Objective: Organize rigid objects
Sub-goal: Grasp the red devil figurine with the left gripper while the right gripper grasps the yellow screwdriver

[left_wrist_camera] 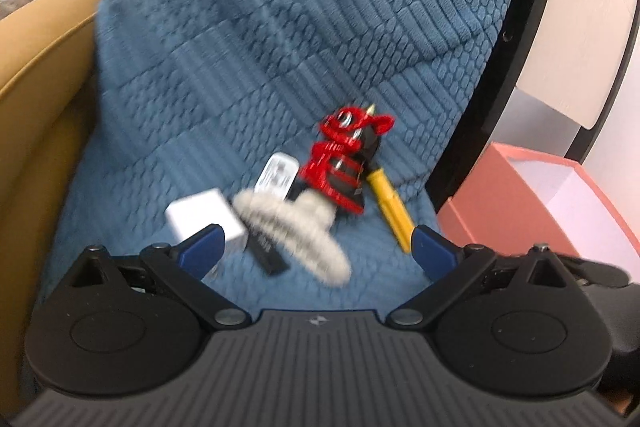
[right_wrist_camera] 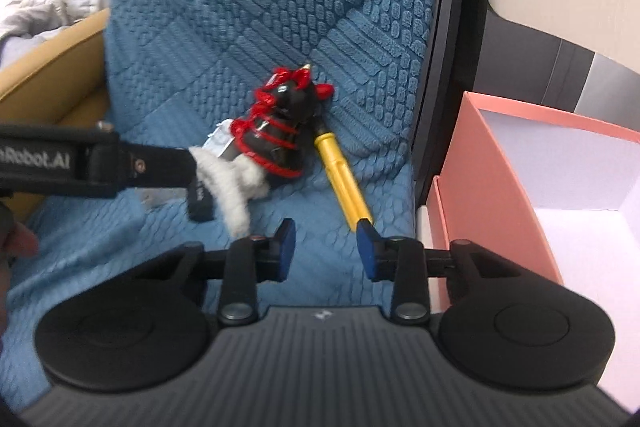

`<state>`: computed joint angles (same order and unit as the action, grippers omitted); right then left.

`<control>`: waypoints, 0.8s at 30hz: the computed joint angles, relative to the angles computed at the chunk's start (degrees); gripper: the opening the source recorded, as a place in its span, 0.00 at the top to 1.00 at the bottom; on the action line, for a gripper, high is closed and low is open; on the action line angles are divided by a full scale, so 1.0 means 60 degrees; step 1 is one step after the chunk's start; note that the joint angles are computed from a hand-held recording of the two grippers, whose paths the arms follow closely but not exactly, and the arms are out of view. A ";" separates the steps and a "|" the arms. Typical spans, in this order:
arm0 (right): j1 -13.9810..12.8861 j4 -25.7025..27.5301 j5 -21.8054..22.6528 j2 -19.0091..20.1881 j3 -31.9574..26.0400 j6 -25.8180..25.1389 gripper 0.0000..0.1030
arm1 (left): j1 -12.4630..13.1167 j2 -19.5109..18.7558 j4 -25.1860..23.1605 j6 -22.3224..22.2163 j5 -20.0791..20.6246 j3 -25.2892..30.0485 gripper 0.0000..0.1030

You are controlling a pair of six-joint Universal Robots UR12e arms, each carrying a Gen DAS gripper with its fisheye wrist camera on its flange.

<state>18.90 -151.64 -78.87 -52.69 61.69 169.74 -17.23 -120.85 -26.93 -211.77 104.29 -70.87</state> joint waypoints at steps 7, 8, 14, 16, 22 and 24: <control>0.0069 0.0305 -0.0224 0.0719 -0.1036 -0.0268 0.66 | 0.0199 -0.0728 -0.0230 0.0378 -0.0361 0.1137 0.06; 0.0064 0.0404 -0.0176 0.0816 -0.1215 -0.0292 0.66 | 0.0217 -0.0824 -0.0292 0.0395 -0.0426 0.1294 0.07; 0.0150 0.0910 -0.0547 0.1273 -0.2023 -0.0481 0.66 | 0.0313 -0.1412 -0.0826 0.0722 -0.0638 0.2243 0.11; 0.0178 0.1160 -0.0765 0.1398 -0.2243 -0.0408 0.66 | 0.0317 -0.1567 -0.0971 0.0796 -0.0542 0.2479 0.12; 0.0215 0.1575 -0.0930 0.1607 -0.2679 -0.0080 0.66 | 0.0372 -0.1927 -0.1544 0.0990 -0.0573 0.3018 0.17; 0.0252 0.1810 -0.0984 0.1722 -0.2905 0.0010 0.66 | 0.0374 -0.2015 -0.1600 0.1044 -0.0556 0.3154 0.18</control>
<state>20.41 -140.78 -84.78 -42.36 44.26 169.80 -14.99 -132.94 -36.53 -205.50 100.95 -51.94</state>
